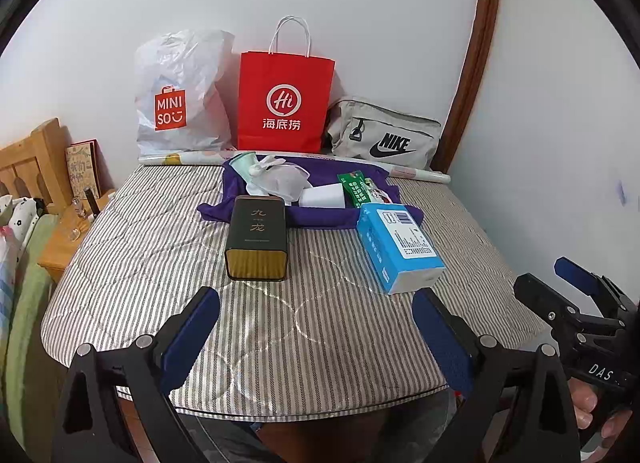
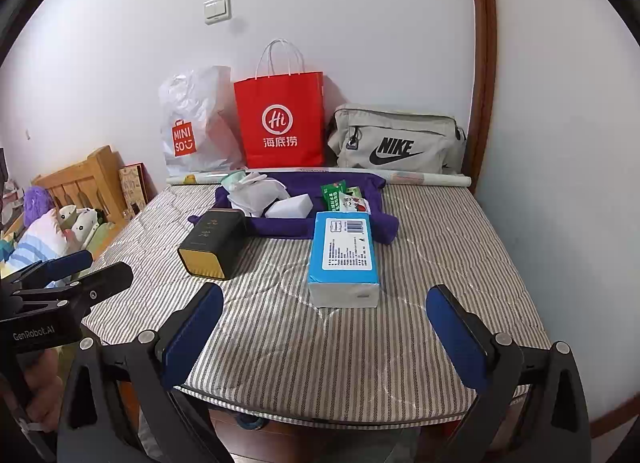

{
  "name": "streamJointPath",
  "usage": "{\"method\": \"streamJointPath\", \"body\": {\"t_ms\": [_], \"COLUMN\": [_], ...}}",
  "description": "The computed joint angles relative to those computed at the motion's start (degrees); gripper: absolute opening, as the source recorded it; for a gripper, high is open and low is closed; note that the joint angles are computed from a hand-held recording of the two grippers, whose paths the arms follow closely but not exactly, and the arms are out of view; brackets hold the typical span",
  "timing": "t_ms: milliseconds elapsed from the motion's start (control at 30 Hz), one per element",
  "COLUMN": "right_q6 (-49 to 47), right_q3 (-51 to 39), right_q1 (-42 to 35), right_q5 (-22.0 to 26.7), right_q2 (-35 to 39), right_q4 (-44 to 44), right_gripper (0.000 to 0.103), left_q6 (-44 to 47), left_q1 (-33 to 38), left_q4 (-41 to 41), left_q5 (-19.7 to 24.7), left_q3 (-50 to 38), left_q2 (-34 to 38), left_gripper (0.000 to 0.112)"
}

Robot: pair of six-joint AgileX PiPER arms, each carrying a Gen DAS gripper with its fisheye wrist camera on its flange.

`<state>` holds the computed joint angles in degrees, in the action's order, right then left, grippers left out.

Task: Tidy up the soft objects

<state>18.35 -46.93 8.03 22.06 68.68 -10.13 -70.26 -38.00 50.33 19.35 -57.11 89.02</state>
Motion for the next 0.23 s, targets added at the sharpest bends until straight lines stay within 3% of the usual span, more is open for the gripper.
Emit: {"method": "streamJointPath", "body": {"t_ms": [233], "right_q6": [-1.54], "right_q3": [0.03], "right_q1": [-0.29], "right_q5": [0.23], "right_q2": [-0.35], "right_q4": [1.37], "right_gripper": [0.1], "left_q6": [-1.16], "left_q1": [-0.11], "left_q4": [1.07], "left_q5": [-0.14], "left_q3": [0.33], "left_q2": [-0.18], "left_gripper": [0.097]}}
